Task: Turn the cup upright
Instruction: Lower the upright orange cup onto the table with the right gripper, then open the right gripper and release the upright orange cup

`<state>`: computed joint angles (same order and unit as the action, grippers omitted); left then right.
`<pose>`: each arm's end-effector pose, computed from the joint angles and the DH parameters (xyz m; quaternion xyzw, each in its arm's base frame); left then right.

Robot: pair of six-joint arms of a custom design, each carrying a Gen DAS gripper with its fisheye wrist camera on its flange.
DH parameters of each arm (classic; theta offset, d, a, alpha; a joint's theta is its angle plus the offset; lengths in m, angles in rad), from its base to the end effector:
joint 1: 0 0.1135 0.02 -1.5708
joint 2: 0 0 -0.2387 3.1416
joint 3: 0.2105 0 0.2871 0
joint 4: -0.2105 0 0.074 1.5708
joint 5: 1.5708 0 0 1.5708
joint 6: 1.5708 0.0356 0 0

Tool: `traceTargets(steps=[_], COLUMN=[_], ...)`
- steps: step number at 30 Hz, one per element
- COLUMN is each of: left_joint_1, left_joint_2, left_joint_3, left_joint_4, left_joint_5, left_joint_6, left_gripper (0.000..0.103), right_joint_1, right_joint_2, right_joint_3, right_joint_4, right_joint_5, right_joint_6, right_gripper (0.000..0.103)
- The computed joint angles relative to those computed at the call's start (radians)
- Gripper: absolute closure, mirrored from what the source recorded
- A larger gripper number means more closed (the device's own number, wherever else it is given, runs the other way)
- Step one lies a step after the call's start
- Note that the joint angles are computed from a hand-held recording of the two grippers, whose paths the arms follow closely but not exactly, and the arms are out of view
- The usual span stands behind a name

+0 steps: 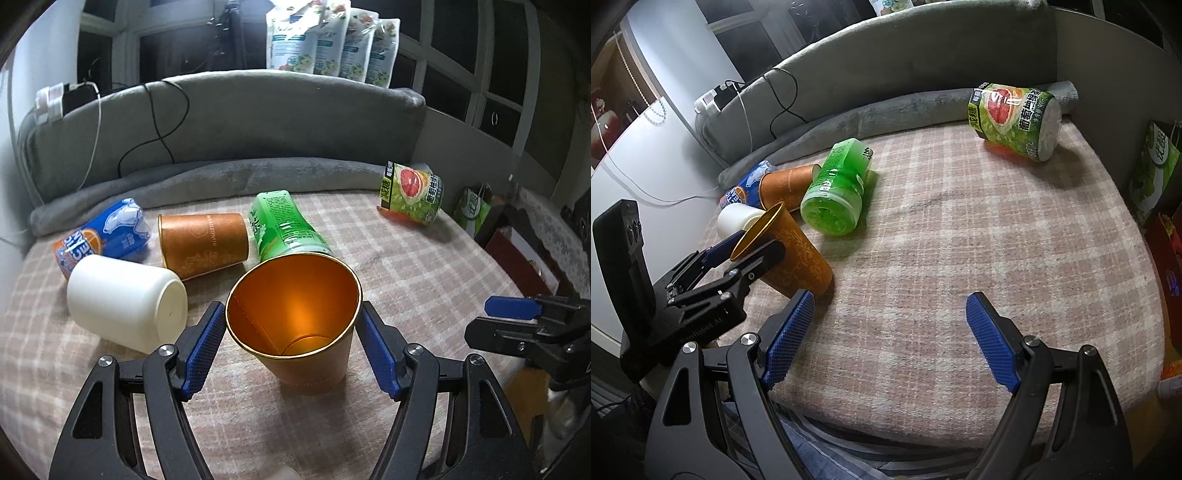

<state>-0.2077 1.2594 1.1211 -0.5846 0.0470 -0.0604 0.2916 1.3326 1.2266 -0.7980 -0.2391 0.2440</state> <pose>0.3083 -0.0667 0.2889 0.0767 0.9080 -0.0762 0.4047 0.3006 0.0990 0.2901 -0.0613 0.9370 0.1947 0.2835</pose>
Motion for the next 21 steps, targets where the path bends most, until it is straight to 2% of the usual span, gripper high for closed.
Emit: traceTargets(steps=[13, 21], left_joint_1=[-0.044, -0.03], left_joint_2=[-0.011, 0.004], left_joint_3=[-0.007, 0.014], left_joint_4=[-0.003, -0.043], left_joint_5=[-0.033, 0.032], left_joint_6=[0.034, 0.022], left_gripper=[0.031, 0.031], right_joint_1=[-0.01, -0.01], right_joint_2=[-0.002, -0.002], right_joint_3=[0.007, 0.012], right_joint_4=[-0.005, -0.008], right_joint_5=[-0.008, -0.005], right_joint_6=[-0.001, -0.001], right_gripper=[0.016, 0.016])
